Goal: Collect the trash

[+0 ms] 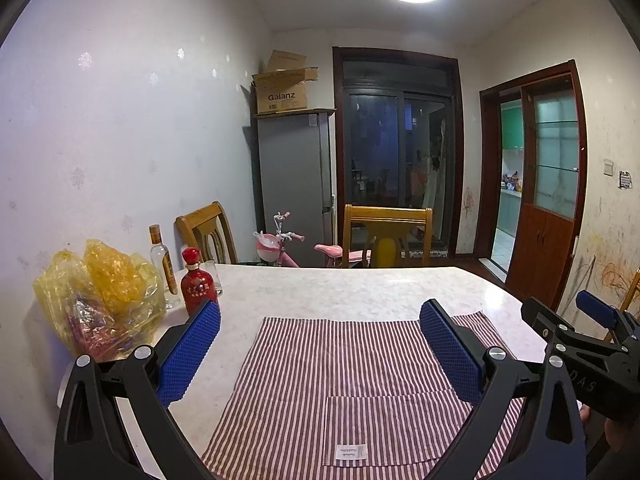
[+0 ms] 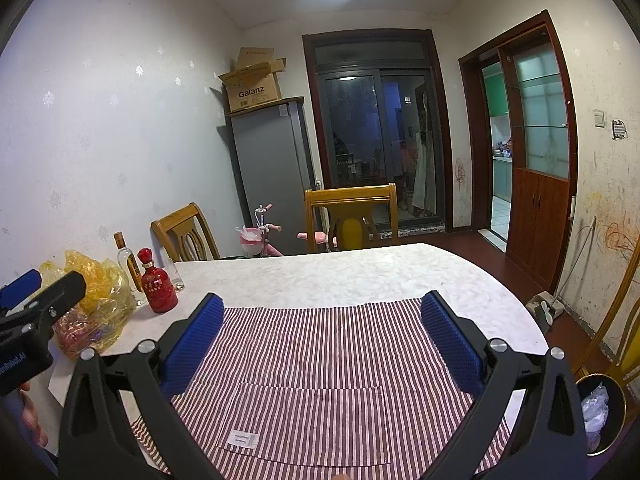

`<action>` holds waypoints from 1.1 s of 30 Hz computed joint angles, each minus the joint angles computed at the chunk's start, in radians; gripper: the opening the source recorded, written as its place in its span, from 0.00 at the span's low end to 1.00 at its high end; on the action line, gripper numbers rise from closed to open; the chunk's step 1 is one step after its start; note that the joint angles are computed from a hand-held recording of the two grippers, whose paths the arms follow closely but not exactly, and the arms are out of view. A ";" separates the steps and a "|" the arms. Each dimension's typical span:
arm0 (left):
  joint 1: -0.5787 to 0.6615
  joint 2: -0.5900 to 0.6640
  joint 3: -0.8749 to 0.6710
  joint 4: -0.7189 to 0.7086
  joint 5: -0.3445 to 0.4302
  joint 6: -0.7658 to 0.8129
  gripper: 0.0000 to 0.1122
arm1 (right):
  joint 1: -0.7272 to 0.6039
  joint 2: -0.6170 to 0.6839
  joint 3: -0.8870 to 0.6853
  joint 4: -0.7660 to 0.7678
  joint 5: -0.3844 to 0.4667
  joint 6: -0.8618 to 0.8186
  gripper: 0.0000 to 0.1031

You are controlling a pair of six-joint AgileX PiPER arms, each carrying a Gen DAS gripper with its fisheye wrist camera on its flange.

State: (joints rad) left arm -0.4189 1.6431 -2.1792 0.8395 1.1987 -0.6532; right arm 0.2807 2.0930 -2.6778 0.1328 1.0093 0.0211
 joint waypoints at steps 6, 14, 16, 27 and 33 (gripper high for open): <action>0.010 0.013 -0.020 -0.018 0.000 0.015 0.87 | 0.000 0.001 -0.001 -0.001 0.001 0.001 0.96; 0.044 -0.001 0.011 -0.059 -0.037 0.025 0.87 | -0.005 -0.026 0.058 0.006 -0.031 -0.007 0.96; 0.049 -0.003 0.014 -0.065 -0.041 0.026 0.87 | -0.005 -0.028 0.064 0.007 -0.033 -0.008 0.96; 0.057 -0.006 0.022 -0.069 -0.048 0.028 0.87 | -0.006 -0.022 0.057 0.006 -0.029 -0.007 0.96; 0.068 -0.014 0.040 -0.080 -0.062 0.029 0.87 | -0.006 -0.022 0.059 0.005 -0.031 -0.007 0.96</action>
